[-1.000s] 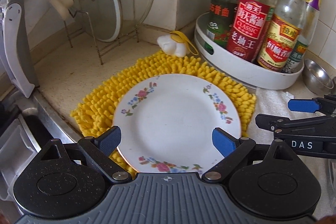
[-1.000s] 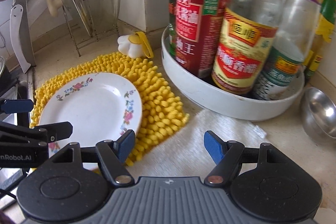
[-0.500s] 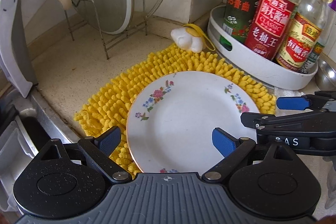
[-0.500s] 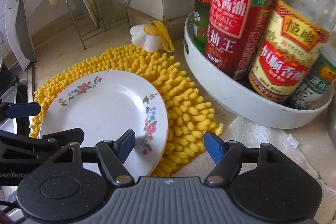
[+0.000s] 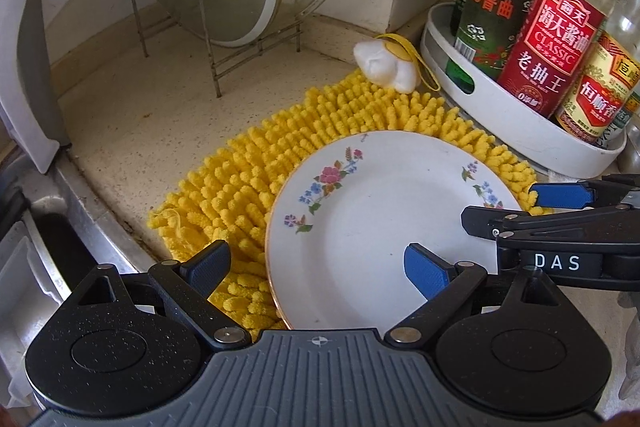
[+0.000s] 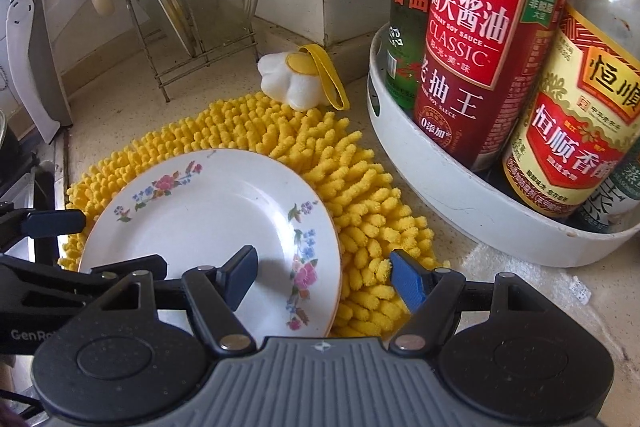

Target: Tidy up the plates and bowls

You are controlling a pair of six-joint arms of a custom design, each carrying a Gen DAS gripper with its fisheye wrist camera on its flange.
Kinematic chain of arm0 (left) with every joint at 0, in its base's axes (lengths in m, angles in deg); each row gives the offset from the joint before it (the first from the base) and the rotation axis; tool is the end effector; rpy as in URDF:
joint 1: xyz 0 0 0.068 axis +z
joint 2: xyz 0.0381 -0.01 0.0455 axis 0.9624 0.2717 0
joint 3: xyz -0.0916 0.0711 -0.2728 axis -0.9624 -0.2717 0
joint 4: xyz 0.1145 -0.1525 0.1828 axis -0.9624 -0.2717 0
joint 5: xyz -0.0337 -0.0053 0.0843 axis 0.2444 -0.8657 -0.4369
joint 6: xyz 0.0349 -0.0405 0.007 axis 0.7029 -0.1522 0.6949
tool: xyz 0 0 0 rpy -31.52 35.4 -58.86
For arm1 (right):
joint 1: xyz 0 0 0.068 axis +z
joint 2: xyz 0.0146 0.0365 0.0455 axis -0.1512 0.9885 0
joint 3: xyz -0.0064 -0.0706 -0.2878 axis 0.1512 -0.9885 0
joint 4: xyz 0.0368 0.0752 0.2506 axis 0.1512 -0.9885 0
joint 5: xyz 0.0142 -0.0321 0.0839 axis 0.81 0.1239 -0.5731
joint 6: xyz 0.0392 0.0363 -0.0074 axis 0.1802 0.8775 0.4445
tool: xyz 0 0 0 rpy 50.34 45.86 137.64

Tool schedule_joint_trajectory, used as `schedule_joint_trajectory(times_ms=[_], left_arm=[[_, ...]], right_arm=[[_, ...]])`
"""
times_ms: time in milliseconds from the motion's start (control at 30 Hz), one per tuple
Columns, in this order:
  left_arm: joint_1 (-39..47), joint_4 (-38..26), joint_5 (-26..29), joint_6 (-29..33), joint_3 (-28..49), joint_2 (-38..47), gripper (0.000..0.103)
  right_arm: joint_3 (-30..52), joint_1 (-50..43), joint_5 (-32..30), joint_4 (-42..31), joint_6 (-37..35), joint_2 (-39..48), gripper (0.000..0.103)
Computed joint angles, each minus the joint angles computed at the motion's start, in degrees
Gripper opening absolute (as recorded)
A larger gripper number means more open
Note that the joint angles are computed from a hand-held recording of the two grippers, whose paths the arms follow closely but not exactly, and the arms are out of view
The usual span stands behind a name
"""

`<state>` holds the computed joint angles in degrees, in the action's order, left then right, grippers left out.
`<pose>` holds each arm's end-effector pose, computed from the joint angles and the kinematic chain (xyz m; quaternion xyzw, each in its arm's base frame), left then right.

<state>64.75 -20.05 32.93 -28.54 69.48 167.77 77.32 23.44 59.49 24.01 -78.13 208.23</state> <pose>0.2694 -0.0409 0.1087 -0.0406 0.9495 -0.0050 0.3111 0.3369 0.2099 0.0726 -0.1841 0.9268 0.0963 0.3127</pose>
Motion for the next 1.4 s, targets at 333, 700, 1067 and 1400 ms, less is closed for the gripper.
schedule_joint_trajectory(times_ms=[333,700,1067,1400], left_arm=[[0.2,-1.14,-1.07,-0.77,1.06,0.85,0.096],[0.16,-1.7,-1.43,-1.03,1.64,1.48,0.095],[0.46,0.57,0.09,-1.23,0.39,1.67,0.095],[0.55,2.13,0.96,-1.22,-0.59,1.48,0.09]], right_arm=[[0.36,-0.06,-0.03,0.23,0.09,0.43,0.074],[0.16,-0.15,-0.12,0.58,0.12,0.53,0.074],[0.95,-0.31,-1.72,-1.38,-1.88,0.02,0.059],[2.93,2.34,4.07,-4.96,-4.18,-0.12,0.05]])
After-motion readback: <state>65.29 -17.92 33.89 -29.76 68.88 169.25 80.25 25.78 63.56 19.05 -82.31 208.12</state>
